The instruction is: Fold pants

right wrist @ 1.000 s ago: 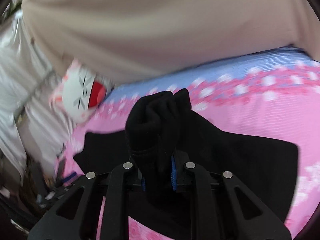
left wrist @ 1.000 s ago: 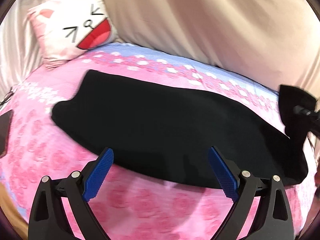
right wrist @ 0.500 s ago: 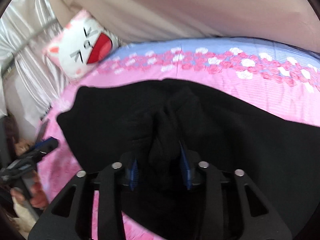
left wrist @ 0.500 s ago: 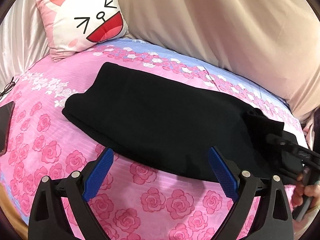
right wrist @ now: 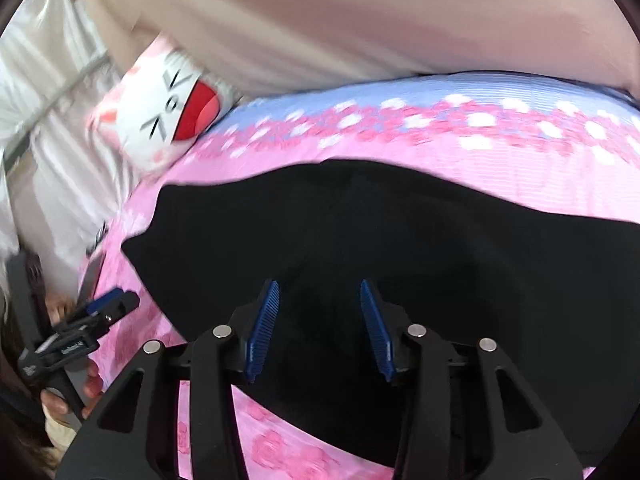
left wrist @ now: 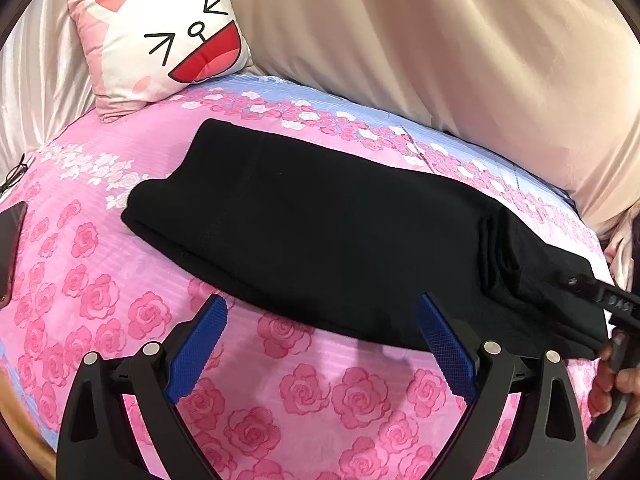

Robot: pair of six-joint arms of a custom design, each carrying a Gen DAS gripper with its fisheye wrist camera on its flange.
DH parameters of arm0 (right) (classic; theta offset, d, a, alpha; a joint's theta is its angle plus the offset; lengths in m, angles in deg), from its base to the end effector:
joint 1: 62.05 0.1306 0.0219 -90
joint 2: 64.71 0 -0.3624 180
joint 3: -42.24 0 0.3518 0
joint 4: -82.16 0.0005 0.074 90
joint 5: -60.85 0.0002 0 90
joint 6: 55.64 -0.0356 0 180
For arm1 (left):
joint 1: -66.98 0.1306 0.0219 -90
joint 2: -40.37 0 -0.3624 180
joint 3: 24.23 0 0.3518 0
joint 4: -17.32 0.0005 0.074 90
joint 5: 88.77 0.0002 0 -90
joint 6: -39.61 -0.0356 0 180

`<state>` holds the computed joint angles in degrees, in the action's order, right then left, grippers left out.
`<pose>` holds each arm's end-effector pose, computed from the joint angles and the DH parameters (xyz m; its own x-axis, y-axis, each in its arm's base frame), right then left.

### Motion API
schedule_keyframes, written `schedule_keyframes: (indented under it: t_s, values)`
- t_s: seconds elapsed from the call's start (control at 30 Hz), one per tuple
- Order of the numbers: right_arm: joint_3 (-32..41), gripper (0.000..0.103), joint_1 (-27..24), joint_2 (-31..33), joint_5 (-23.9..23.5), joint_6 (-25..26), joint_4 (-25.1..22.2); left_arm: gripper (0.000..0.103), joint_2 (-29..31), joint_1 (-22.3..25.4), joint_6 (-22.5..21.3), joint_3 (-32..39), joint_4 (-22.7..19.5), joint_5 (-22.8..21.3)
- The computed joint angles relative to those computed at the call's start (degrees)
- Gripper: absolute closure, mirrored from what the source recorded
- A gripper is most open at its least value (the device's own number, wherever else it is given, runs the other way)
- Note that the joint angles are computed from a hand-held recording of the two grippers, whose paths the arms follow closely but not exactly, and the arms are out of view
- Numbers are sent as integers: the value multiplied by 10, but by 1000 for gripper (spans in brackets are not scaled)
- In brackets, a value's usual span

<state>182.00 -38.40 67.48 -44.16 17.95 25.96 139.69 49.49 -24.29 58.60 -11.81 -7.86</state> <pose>0.6244 0.2830 0.3640 -0.8132 -0.0582 -0.5791 -0.3279 0.8679 0.3732 0.4728 -0.1436 0.3102 -0.6964 -0.2360 -0.6778 -0.1280 0.9701 -0.2063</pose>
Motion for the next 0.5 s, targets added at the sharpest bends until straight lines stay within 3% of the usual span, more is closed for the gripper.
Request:
schedule_keyframes:
  t_s: [0.03,0.1,0.13,0.17,0.23,0.3,0.4,0.5]
  values:
    - [11,46,5,8,8,8,-4,9,-3,1,-2,-3,0,-1]
    - [46,53,18,34,44,33,-16,9,-8,5,-2,-7,-3,-7]
    - [75,88,21,53,62,35,-37,9,-10,9,-1,-10,-4,-8]
    - [96,93,19,67,59,24,-51,9,-13,13,2,-14,-5,-8]
    - [80,95,17,55,47,-2,-29,9,-17,20,9,-19,-7,-9]
    - [69,95,28,40,63,18,-13,9,-19,25,14,-22,-8,-10]
    - [138,94,35,88,60,46,-70,9,-14,32,17,-19,-11,-6]
    - [99,88,28,70,33,24,-39,9,-7,33,13,-11,-19,-3]
